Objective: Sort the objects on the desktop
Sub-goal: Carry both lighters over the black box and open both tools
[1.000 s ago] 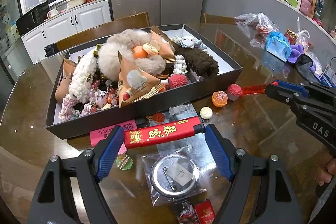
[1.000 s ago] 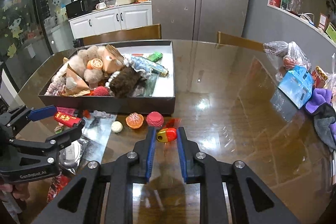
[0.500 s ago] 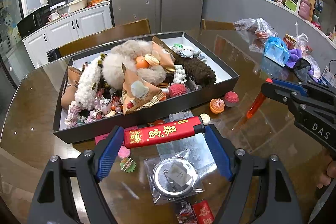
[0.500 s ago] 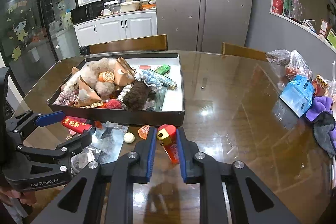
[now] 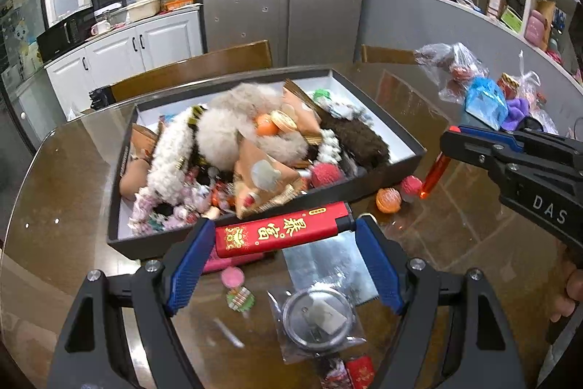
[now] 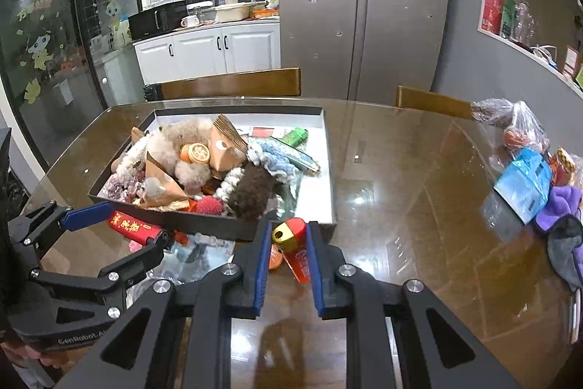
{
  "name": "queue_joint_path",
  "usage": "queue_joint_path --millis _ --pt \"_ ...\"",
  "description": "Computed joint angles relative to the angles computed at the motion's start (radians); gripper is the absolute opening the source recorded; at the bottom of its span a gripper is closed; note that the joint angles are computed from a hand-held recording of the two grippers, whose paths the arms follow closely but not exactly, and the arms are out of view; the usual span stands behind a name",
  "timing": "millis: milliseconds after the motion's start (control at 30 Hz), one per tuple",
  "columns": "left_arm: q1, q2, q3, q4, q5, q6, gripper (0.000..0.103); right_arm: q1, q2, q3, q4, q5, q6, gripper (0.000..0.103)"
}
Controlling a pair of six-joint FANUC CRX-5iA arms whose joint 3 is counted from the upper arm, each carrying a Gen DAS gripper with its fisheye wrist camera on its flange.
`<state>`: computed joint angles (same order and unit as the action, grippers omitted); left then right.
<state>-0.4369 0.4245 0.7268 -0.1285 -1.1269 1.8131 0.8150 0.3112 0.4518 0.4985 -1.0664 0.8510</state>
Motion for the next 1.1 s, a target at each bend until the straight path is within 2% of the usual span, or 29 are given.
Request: queue_joint_path --millis 533,833,1100 --pt "0.070 0.122 0.218 -0.012 -0.059 -0.007 0.080 -0.033 0.250 0.412 -0.042 -0.117 0.176 0.019" --pt "0.078 0.181 0.302 -0.024 -0.099 -0.024 0.080 -0.051 0.305 0.485 -0.072 -0.157 0.212 0.019" --pt "0.072 0.179 0.302 -0.034 -0.100 -0.020 0.080 -0.054 0.313 0.501 -0.073 -0.161 0.213 0.019"
